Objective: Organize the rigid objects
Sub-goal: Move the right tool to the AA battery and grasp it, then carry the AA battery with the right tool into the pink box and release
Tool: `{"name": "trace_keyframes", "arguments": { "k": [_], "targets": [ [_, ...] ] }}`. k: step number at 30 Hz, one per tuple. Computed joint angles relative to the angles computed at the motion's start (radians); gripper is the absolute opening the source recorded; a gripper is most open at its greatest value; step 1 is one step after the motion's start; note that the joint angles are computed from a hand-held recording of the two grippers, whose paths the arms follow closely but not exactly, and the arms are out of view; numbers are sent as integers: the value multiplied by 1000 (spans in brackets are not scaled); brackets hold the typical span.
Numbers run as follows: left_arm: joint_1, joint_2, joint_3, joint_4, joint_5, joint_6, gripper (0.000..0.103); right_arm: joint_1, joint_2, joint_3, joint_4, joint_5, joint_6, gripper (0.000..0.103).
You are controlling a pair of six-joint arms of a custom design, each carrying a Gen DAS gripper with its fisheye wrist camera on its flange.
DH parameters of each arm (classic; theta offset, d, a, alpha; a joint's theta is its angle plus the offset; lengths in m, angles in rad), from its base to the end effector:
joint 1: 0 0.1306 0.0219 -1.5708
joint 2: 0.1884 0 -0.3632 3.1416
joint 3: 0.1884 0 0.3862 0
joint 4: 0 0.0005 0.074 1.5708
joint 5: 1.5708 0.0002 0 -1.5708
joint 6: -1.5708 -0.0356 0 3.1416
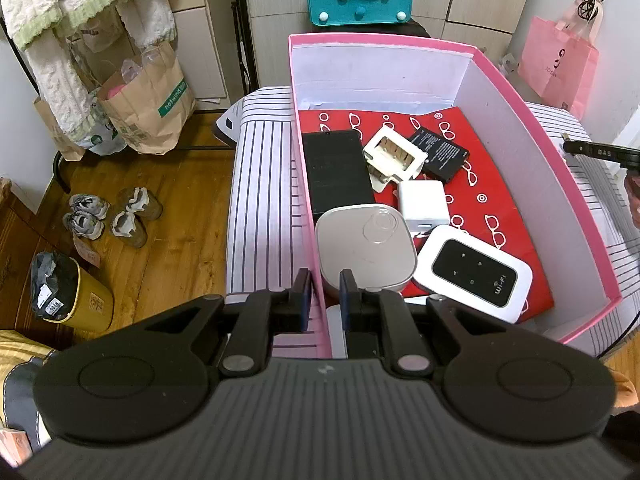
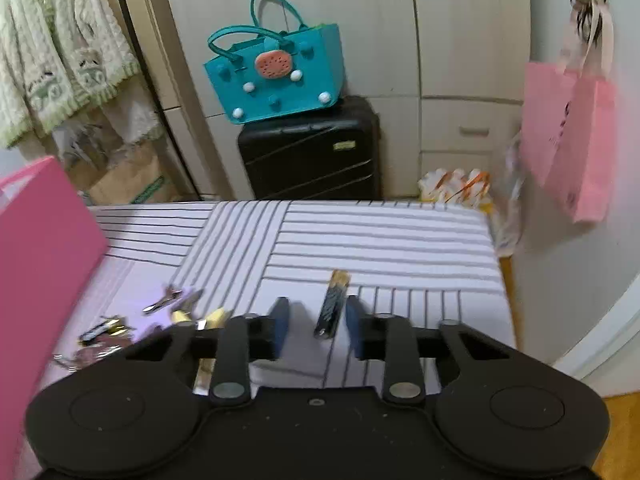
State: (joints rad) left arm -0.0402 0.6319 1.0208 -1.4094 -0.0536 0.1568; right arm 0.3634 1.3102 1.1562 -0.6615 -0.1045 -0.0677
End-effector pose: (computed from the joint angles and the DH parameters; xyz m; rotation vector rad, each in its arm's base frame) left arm 0.1886 -0.0062 0.4492 -0.1704 2.5834 -0.0028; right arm 0.4215 0.1637 0.3538 -0.4037 2.3717 0.3269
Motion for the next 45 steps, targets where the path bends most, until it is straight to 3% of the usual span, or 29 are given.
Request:
{"name": "trace_keyframes", "arguments": {
  "k": [2,13,17,25,31,38,45],
  "targets": [
    [2,0,1,-1,1,0,12,10,0,1,2,42,13,12],
    [20,0,3,-2,10,-21,12,66,-85,-7,-17,53,35,12],
    [15,-4,0,0,5,-29,12,110,-123,32,-68,-12,57,12],
    [11,5,4,-4,12,-54,12,240,-110,191,-174,-230,89,12],
    [43,3,1,-2,52,-91,12,344,37,374,-307,-346,118,12],
    [48,-3,-3,5,63,-93,12,436,267,595,-464,-309,112,12],
    [60,-8,-5,8,79,-106,12,472,401,704,-528,-266,101,12]
  ]
}}
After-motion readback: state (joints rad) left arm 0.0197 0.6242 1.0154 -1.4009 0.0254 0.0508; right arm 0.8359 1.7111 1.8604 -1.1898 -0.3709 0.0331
